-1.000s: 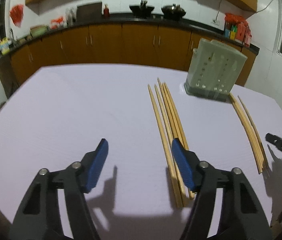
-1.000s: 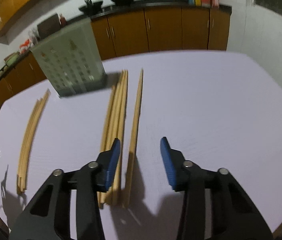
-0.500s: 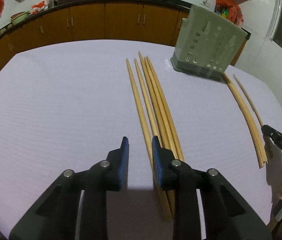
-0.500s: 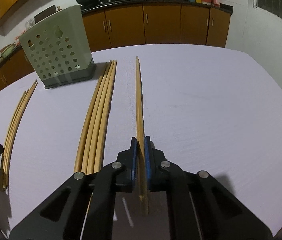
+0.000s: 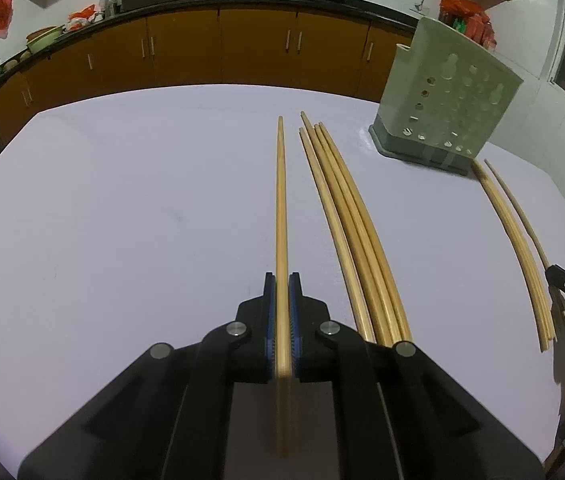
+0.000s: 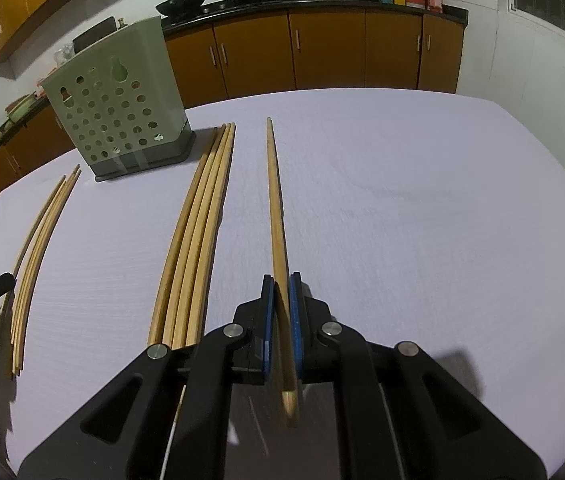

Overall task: Organize utensils
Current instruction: 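Grasp a bamboo chopstick with the left tool while the right tool grasps another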

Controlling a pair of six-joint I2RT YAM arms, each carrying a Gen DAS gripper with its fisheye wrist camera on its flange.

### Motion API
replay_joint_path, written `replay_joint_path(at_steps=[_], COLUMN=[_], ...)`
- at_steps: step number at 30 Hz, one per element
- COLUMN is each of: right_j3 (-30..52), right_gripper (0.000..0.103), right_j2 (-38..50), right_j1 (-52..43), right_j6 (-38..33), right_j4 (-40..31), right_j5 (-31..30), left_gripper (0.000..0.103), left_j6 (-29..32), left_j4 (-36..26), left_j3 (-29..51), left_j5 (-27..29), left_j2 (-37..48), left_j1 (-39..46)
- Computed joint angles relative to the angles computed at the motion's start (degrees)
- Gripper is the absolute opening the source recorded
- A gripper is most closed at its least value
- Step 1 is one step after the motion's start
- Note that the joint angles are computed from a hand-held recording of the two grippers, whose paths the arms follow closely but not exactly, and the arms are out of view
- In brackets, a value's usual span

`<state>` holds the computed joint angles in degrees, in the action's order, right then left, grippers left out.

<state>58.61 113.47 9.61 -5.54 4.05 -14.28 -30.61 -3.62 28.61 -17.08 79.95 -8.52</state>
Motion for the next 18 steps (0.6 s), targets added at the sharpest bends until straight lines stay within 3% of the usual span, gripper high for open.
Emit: replay_joint_path(at_steps=[9,13,18], right_j3=[0.22,-0.73,-3.58], right_gripper=[0.008,0.008,0.008], right_j2=[0.01,-2.26,-9.13], right_j1=[-0.44,-1.52,-2.47], right_j6=[-0.35,0.46,0.26], right_j4=[-0.77,-0.09,3.27], right_j5=[-0.96,-2.77,-3.44], left_gripper=[0.008,0.008,0.008], left_j6=[0.45,1.40,4.30], left_j4=[0.71,-2.11,-8.63], left_j3=[-3.22,-2.47,0.24], left_j5=[0.17,0.43,-3.13], left_j2=[-3.35,-6.37,-17.04], left_j1=[-1.31,-0.62,-0.61])
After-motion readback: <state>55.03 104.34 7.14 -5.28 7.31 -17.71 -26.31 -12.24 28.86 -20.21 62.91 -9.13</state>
